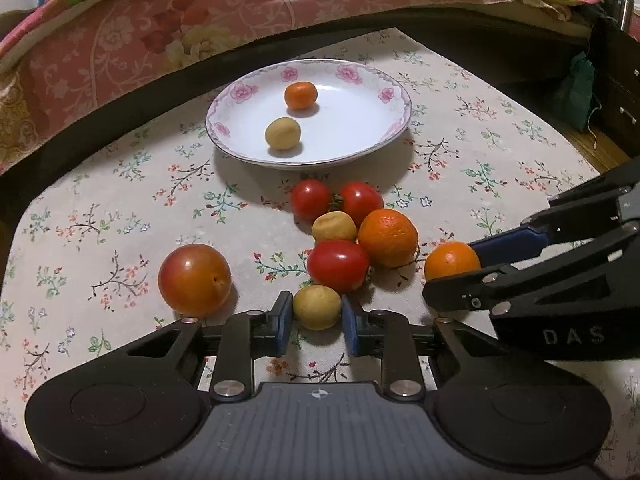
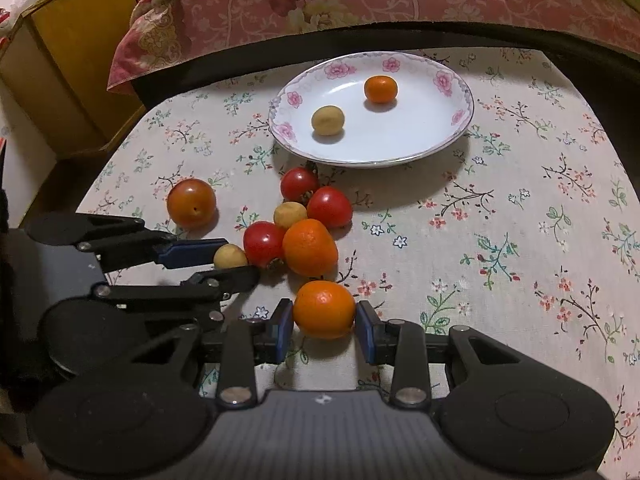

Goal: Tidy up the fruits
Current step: 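Grasp a mandarin orange with the right gripper while the left grasps a tan fruit, then hold the orange in the right gripper and tan fruit in the left above the table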

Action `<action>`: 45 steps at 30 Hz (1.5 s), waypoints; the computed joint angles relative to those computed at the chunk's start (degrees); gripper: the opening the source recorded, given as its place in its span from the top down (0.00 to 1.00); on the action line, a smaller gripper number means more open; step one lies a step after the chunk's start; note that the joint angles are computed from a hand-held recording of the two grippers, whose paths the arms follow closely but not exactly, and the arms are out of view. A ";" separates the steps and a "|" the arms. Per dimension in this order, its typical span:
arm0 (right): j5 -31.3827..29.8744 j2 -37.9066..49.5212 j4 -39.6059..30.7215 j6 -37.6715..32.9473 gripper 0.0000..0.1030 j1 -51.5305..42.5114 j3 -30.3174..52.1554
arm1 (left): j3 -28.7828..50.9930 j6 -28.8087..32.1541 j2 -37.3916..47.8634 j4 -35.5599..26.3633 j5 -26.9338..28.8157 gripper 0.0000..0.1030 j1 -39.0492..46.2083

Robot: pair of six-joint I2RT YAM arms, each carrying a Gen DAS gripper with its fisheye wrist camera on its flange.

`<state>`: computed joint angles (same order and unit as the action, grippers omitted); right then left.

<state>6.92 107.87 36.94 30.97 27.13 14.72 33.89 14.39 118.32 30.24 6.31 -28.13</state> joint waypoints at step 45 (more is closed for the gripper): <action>-0.55 2.39 0.76 -3.58 0.71 0.97 0.70 | -5.22 6.66 -0.39 6.16 -1.49 0.52 -0.89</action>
<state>6.37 110.26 37.69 27.39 28.09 15.42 28.67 21.05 117.93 36.39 4.82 -29.02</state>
